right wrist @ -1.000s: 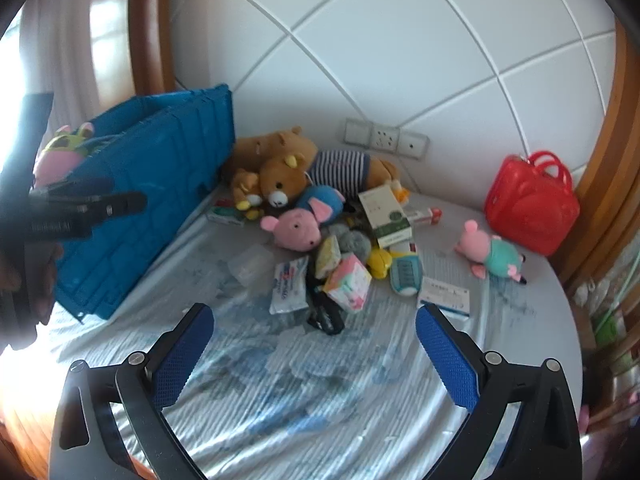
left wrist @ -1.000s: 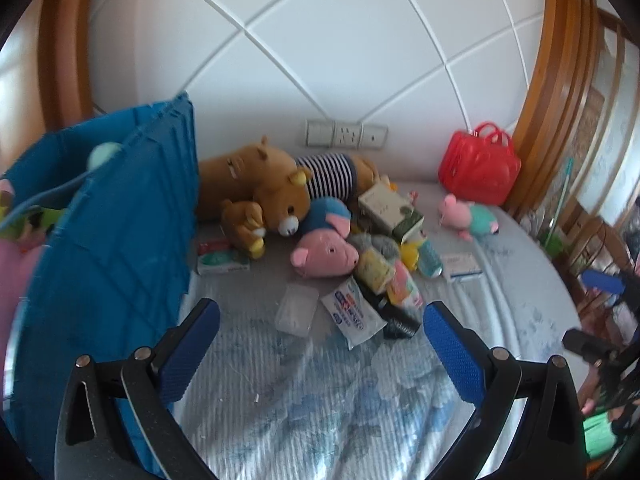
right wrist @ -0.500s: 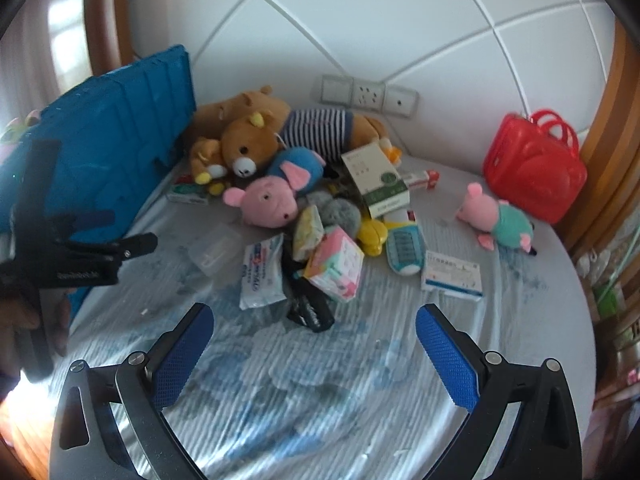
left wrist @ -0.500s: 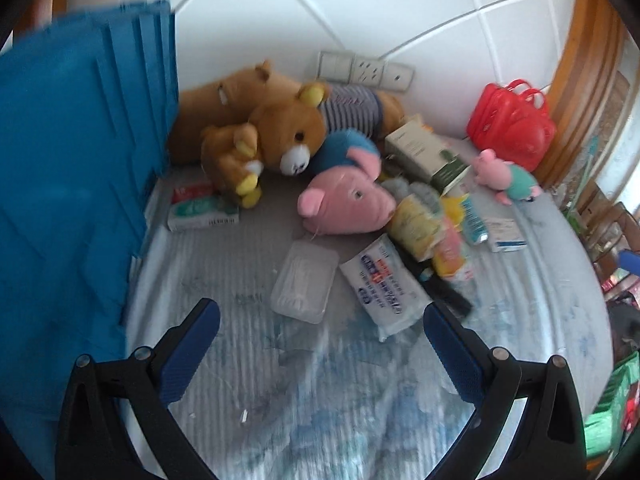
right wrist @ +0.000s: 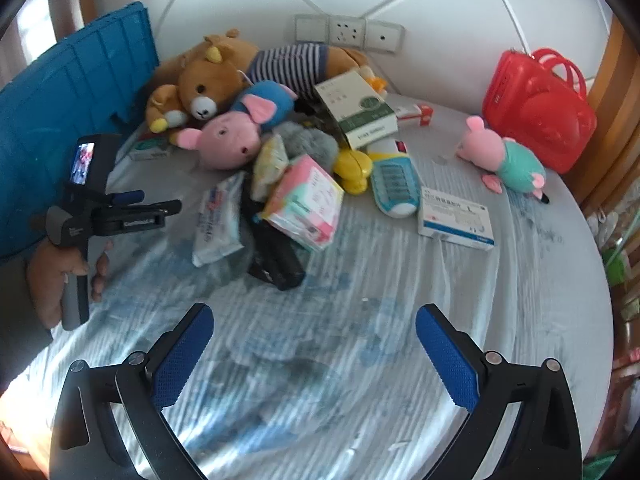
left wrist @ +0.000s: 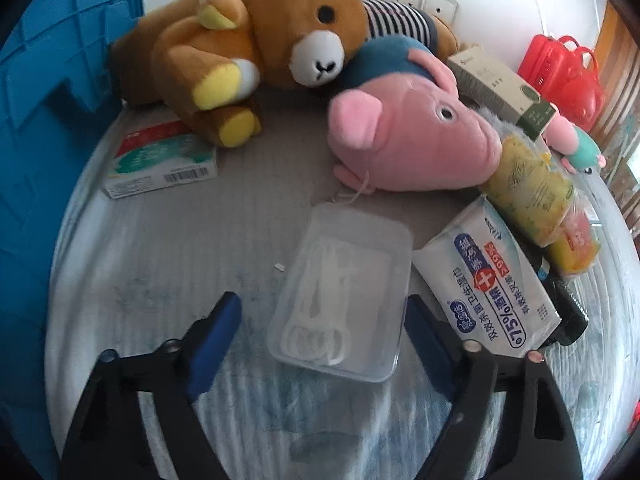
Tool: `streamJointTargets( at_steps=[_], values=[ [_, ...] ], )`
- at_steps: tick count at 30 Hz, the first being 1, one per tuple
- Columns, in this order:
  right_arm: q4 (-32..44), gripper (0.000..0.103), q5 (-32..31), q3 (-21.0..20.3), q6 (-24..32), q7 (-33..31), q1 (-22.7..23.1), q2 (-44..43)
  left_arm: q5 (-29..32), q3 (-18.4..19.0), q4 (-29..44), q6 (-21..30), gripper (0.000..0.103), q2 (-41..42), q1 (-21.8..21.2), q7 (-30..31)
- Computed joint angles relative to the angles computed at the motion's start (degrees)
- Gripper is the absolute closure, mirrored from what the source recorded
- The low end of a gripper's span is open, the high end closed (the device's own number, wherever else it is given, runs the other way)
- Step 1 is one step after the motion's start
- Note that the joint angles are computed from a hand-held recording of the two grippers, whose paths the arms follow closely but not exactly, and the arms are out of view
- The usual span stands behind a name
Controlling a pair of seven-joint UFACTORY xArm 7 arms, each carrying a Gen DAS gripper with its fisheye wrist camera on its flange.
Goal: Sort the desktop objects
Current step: 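Grasp the clear plastic box with the left tool while the right tool grasps the white wipes packet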
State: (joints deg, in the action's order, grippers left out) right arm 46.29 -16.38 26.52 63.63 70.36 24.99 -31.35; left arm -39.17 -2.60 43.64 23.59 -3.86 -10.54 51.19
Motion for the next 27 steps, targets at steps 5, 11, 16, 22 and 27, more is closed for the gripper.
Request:
streamJointTargets(
  at_steps=[5,11,16,22,27],
  values=[
    [-2.6,0.0,-0.1,-2.3,-3.9,-2.3,-0.7,-0.1,-0.6,-0.1,-0.6,0.8,0.04,-0.5,-0.3,0.1],
    [-2.2,0.001,-2.9,-3.4,-13.7,-4.4,-2.9,6.2,-2.3,1.5,-3.5,1.5,0.041,-5.7,-0.3,0.4],
    [0.9,0.001,-8.9,-3.3,-21.9,-2.9,-4.3,14.9,-0.7,4.1,-8.2,1.8,0.041,-14.1,-0.8,-1.1],
    [6.7,0.001,-16.6,-5.4,-25.9,0.7,-2.6,25.9,2.9,8.2,-11.6,2.9,0.041,-21.0,-1.3,-3.4],
    [10.7,0.002,-19.6,-8.5,-24.8,0.9,0.9,32.1,5.2,10.8,-12.6,5.1,0.041,-23.9,-0.7,-4.6]
  ],
)
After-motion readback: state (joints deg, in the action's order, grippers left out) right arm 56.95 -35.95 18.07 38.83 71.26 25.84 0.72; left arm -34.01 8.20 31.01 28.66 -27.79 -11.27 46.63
